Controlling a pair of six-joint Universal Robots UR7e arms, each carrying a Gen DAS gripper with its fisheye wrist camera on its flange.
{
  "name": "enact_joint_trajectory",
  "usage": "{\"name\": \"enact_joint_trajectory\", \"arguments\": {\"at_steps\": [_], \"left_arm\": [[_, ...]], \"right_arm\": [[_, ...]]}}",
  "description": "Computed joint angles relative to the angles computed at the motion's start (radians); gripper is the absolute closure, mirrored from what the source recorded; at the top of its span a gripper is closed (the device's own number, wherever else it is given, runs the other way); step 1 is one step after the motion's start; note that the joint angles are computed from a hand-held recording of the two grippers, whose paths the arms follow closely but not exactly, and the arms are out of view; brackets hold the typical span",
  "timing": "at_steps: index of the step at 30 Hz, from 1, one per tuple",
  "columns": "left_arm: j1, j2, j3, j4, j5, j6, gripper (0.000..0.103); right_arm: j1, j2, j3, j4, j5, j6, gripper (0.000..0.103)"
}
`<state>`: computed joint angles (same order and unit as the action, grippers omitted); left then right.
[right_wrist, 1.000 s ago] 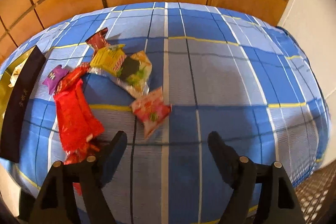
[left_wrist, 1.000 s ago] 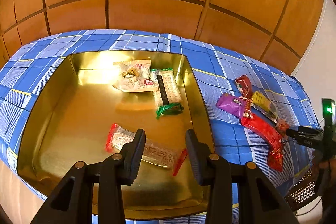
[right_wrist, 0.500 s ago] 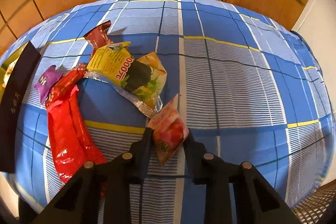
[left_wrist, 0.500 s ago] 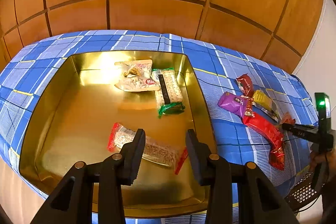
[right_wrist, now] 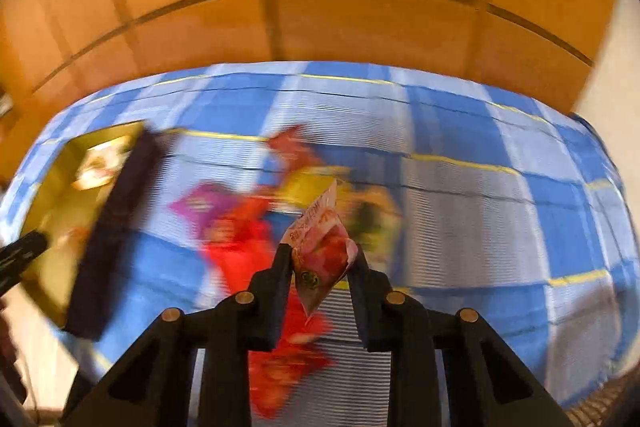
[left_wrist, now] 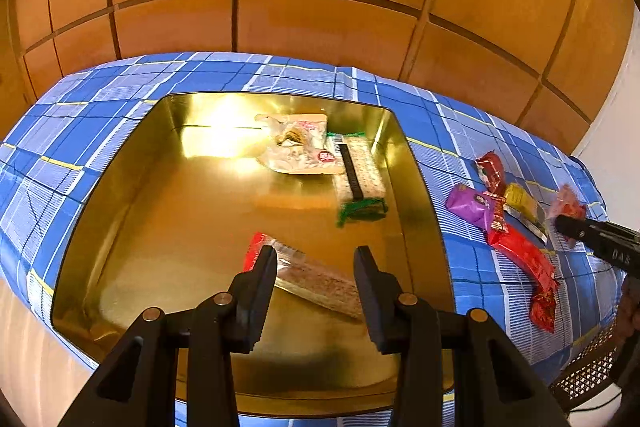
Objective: Organize snacks
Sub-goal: 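Carry the pink packet over the gold tray and open the right gripper, then reach to the table and grasp a red gold-patterned candy with the left gripper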
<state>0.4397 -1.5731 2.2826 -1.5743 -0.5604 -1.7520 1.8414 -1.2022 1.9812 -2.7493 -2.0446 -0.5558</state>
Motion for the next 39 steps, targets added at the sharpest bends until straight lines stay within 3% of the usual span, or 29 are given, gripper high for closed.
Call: {"name": "enact_joint_trajectory", "arguments": {"at_steps": [10, 13, 22, 33, 36, 39], "left_arm": [[-0.018, -0.057, 0.001, 0.131, -0.002, -0.12, 0.063], [-0.02, -0.075, 0.0, 0.18, -0.008, -0.165, 0.063], [-0.018, -0.081, -0.002, 0.2, -0.014, -0.181, 0.063], [-0.02, -0.026, -0.02, 0.118, 0.0, -0.067, 0.063], [-0.021, 0.001, -0.026, 0.074, 0.006, -0.011, 0.063], [-0.021, 0.022, -0.027, 0.017, 0.008, 0.045, 0.063]], "right_arm": [[0.138, 0.097, -0.013, 0.166, 0.221, -0.001, 0.075], [0.167, 0.136, -0.03, 0.188, 0.244, -0.001, 0.075], [0.195, 0.236, -0.055, 0.185, 0.205, -0.003, 0.07], [0.164, 0.144, 0.004, 0.104, 0.232, 0.019, 0.069], [0.14, 0.098, 0.032, 0.08, 0.223, 0.033, 0.053], [0.109, 0.055, 0.053, 0.066, 0.197, 0.047, 0.05]]}}
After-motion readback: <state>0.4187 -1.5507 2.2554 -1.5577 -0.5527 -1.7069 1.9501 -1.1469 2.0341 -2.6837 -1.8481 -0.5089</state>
